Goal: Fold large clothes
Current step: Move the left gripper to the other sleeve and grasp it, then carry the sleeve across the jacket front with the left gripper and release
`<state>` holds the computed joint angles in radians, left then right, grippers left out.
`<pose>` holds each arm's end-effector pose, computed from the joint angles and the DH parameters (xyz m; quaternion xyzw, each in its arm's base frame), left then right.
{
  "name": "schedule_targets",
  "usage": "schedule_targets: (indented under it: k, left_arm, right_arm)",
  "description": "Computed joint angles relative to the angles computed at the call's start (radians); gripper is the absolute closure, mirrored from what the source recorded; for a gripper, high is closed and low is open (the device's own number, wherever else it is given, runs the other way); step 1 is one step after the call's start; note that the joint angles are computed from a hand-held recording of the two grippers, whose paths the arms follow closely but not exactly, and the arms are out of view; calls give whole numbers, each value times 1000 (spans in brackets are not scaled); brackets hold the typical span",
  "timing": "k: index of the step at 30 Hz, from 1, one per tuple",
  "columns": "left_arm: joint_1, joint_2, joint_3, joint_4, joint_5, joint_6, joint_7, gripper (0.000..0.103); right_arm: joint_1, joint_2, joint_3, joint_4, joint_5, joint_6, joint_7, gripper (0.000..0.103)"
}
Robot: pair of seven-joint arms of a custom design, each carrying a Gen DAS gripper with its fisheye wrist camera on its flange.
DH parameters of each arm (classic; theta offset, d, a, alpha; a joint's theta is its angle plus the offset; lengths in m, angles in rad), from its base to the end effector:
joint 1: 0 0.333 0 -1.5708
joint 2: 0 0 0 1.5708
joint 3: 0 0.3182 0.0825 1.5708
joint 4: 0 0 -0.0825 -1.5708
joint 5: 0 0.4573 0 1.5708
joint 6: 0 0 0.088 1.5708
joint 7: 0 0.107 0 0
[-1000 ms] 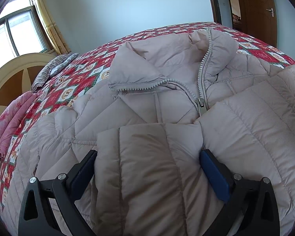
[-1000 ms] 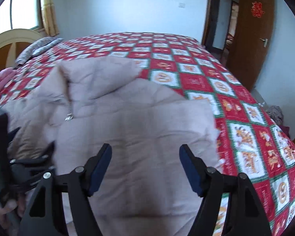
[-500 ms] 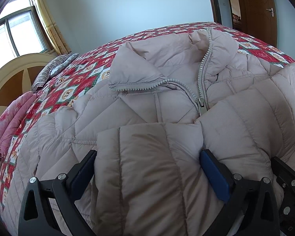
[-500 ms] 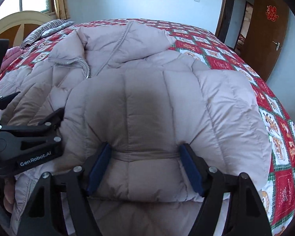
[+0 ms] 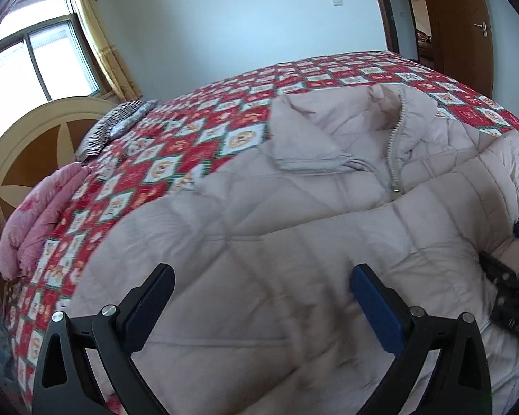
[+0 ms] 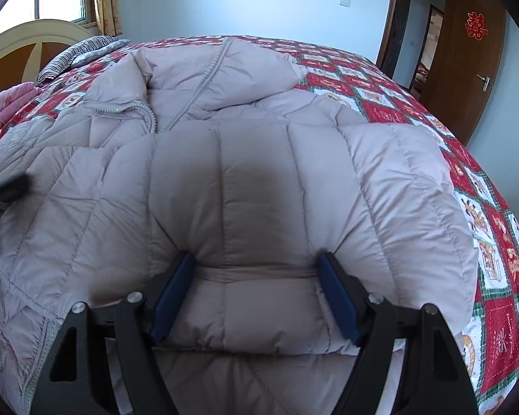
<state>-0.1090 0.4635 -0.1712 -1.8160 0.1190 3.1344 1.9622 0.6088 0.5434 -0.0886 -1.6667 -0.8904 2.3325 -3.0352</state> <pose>0.7267 -0.2049 0.3466 -0.3676 0.8306 -0.2831 0.3080 0.6589 0.3701 0.2676 -0.4612 0.8138 -0.3167 0.1571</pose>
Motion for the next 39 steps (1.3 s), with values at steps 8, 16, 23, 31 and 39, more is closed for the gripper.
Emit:
schedule_targets:
  k: [8, 16, 23, 31, 39]
  left_arm:
    - [-11, -5, 303, 8, 22, 73, -72, 1]
    - [120, 69, 379, 90, -2, -37, -202, 1]
    - [352, 91, 88, 97, -89, -99, -63, 7]
    - [396, 78, 26, 99, -133, -70, 32, 96]
    - [340, 59, 87, 157, -125, 60, 9, 97]
  right_arm:
    - [7, 1, 0, 4, -10, -18, 3, 25]
    - [11, 13, 2, 25, -6, -53, -16, 24]
    - [20, 21, 2, 40, -7, -88, -21, 22]
    - [13, -11, 2, -4, -24, -36, 12, 22]
    - [29, -145, 32, -146, -152, -36, 124, 22]
